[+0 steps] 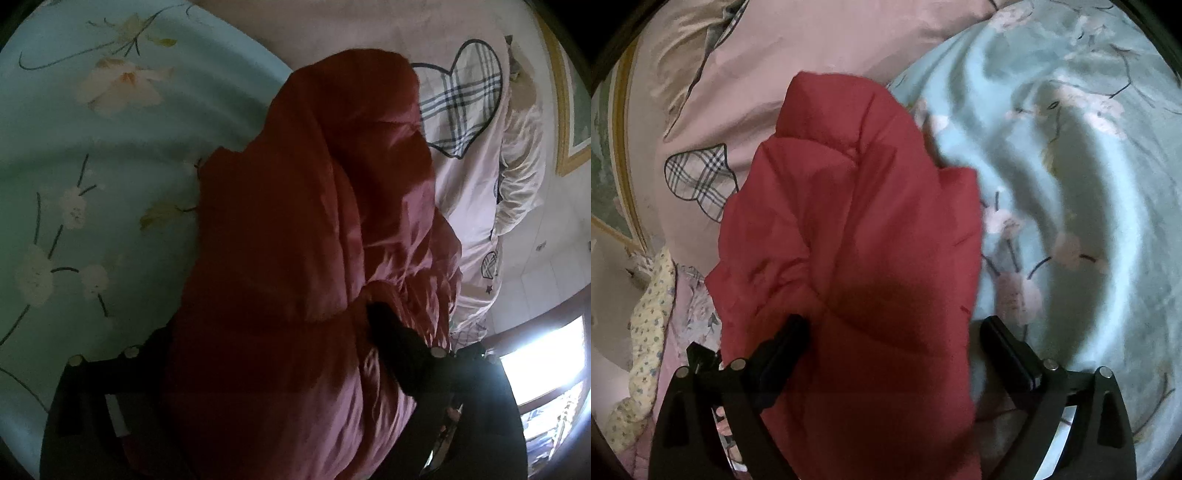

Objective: Fold large clothes

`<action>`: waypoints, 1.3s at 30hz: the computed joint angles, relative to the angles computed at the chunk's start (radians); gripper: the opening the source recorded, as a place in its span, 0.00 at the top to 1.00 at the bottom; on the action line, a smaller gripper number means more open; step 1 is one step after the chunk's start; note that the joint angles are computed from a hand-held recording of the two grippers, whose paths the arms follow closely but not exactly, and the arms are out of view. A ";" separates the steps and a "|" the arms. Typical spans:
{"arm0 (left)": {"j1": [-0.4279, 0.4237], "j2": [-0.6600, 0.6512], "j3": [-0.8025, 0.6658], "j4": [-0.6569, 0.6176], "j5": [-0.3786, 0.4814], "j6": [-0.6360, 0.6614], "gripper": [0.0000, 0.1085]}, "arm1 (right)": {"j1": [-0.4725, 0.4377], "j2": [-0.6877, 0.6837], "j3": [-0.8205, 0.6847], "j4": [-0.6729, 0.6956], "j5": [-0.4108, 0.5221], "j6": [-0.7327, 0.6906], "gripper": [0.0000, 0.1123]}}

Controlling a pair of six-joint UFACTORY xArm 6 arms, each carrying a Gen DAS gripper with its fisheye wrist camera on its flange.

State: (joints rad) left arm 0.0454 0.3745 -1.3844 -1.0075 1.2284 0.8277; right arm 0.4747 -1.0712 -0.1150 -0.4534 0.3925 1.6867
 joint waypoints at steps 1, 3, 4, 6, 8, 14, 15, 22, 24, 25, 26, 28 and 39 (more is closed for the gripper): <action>0.000 0.003 -0.003 0.004 0.005 -0.005 0.09 | -0.007 0.024 -0.003 0.018 -0.027 -0.021 0.13; -0.003 0.009 -0.009 0.008 0.019 -0.012 0.09 | -0.013 0.073 -0.017 0.032 -0.065 -0.038 0.13; -0.004 0.008 -0.009 0.009 0.024 -0.009 0.09 | -0.015 0.086 -0.022 0.033 -0.072 -0.041 0.15; -0.012 -0.004 0.002 0.019 0.020 0.010 0.14 | -0.013 0.109 -0.029 0.028 -0.093 -0.036 0.21; -0.019 -0.035 0.029 0.024 0.004 0.051 0.32 | -0.002 0.122 -0.044 0.019 -0.084 -0.030 0.35; 0.006 -0.131 0.097 0.019 0.009 0.118 0.57 | 0.061 0.091 -0.083 -0.020 -0.025 0.018 0.56; 0.015 -0.152 0.108 0.020 0.021 0.126 0.58 | 0.085 0.087 -0.099 -0.027 0.004 0.026 0.57; 0.111 -0.280 0.195 0.060 0.126 0.173 0.60 | 0.287 0.090 -0.200 -0.113 0.169 0.136 0.61; 0.150 -0.306 0.219 0.073 0.165 0.182 0.60 | 0.357 0.094 -0.218 -0.147 0.206 0.201 0.61; 0.166 -0.318 0.231 0.083 0.181 0.186 0.60 | 0.392 0.094 -0.222 -0.163 0.223 0.236 0.61; 0.192 -0.322 0.236 0.096 0.203 0.197 0.60 | 0.431 0.098 -0.227 -0.184 0.237 0.282 0.61; 0.229 -0.340 0.257 0.117 0.237 0.212 0.60 | 0.493 0.098 -0.230 -0.219 0.260 0.358 0.61; 0.330 -0.399 0.337 0.195 0.312 0.252 0.60 | 0.755 0.123 -0.242 -0.393 0.386 0.721 0.60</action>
State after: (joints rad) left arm 0.3751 -0.0249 -1.0471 -0.8129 1.5409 1.0795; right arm 1.2292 -0.9479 -0.3568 -0.8463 0.7785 2.4076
